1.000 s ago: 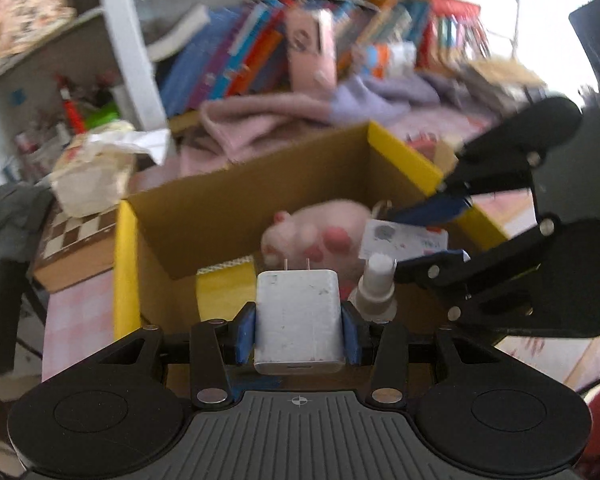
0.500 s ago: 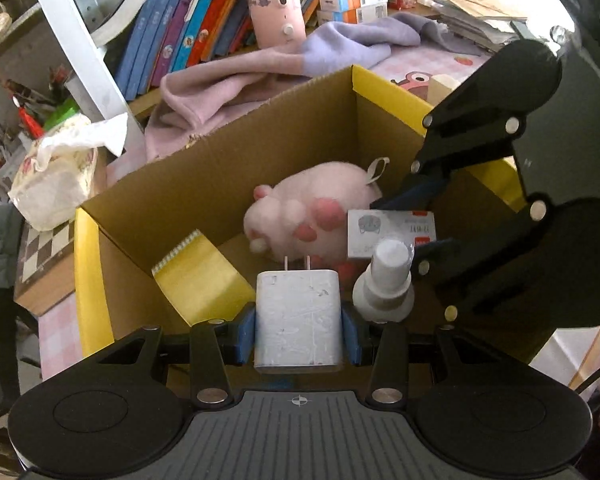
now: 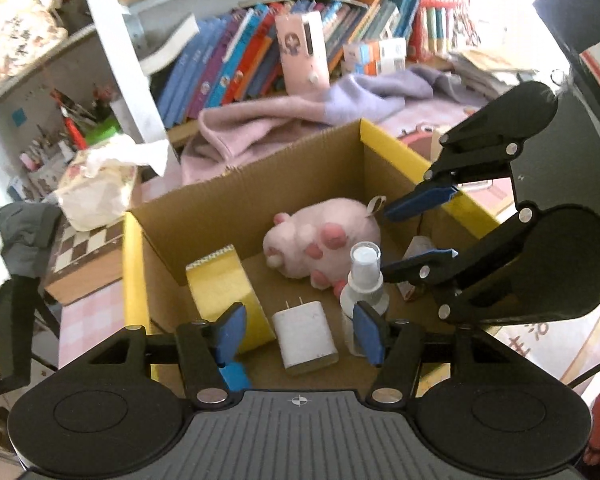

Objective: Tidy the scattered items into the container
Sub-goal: 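Open left tool to drop charger into box while right tool releases medicine box, then withdraw both tools from the box toward the remaining chargers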

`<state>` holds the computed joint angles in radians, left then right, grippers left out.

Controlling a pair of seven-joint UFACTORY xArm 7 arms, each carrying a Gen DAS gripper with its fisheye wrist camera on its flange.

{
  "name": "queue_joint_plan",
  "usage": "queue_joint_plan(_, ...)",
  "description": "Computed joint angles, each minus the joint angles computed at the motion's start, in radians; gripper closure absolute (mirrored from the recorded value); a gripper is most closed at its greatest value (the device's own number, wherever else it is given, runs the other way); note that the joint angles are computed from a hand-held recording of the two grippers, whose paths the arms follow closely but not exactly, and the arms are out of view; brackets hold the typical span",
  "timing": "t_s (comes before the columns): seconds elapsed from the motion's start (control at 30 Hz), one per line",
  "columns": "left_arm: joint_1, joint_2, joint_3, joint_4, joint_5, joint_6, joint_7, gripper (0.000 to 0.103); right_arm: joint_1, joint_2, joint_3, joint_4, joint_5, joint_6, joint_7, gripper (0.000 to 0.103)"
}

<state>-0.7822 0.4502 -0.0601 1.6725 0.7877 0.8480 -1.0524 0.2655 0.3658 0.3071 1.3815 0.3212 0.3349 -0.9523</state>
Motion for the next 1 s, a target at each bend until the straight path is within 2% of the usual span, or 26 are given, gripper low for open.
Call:
queue_joint_plan(0.13,-0.046,-0.047,0.012,-0.04,0.085,0.043,-0.123,0.043,-0.011,-0.064,0.012,-0.084,0.039,-0.08,0.005,0.064)
queue_joint_plan(0.23,-0.067,-0.086,-0.004,-0.074,0.152,0.086,-0.223,0.042,-0.04,-0.122,0.048,-0.161,0.12,-0.16,-0.014,0.062)
queue_joint_plan(0.33,-0.084,-0.127,-0.034,-0.108,0.212,0.136,-0.321,0.042,-0.085,-0.191,0.104,-0.236,0.271,-0.211,-0.09,0.062)
queue_joint_plan(0.47,-0.107,-0.167,-0.082,-0.138,0.276,0.218,-0.428,0.039,-0.106,-0.301,0.143,-0.321,0.57,-0.247,-0.265,0.062)
queue_joint_plan(0.6,-0.135,-0.192,-0.128,-0.155,0.326,0.311,-0.527,0.037,-0.064,-0.409,0.111,-0.388,0.852,-0.261,-0.426,0.062)
queue_joint_plan(0.7,-0.154,-0.201,-0.157,-0.161,0.346,0.365,-0.579,0.036,-0.013,-0.491,0.065,-0.445,0.997,-0.274,-0.487,0.062)
queue_joint_plan(0.87,-0.186,-0.204,-0.19,-0.169,0.351,0.42,-0.648,0.034,0.067,-0.616,-0.007,-0.552,1.109,-0.293,-0.515,0.062)
queue_joint_plan(1.0,-0.21,-0.198,-0.208,-0.173,0.337,0.438,-0.686,0.034,0.113,-0.713,-0.038,-0.656,1.089,-0.308,-0.451,0.062)
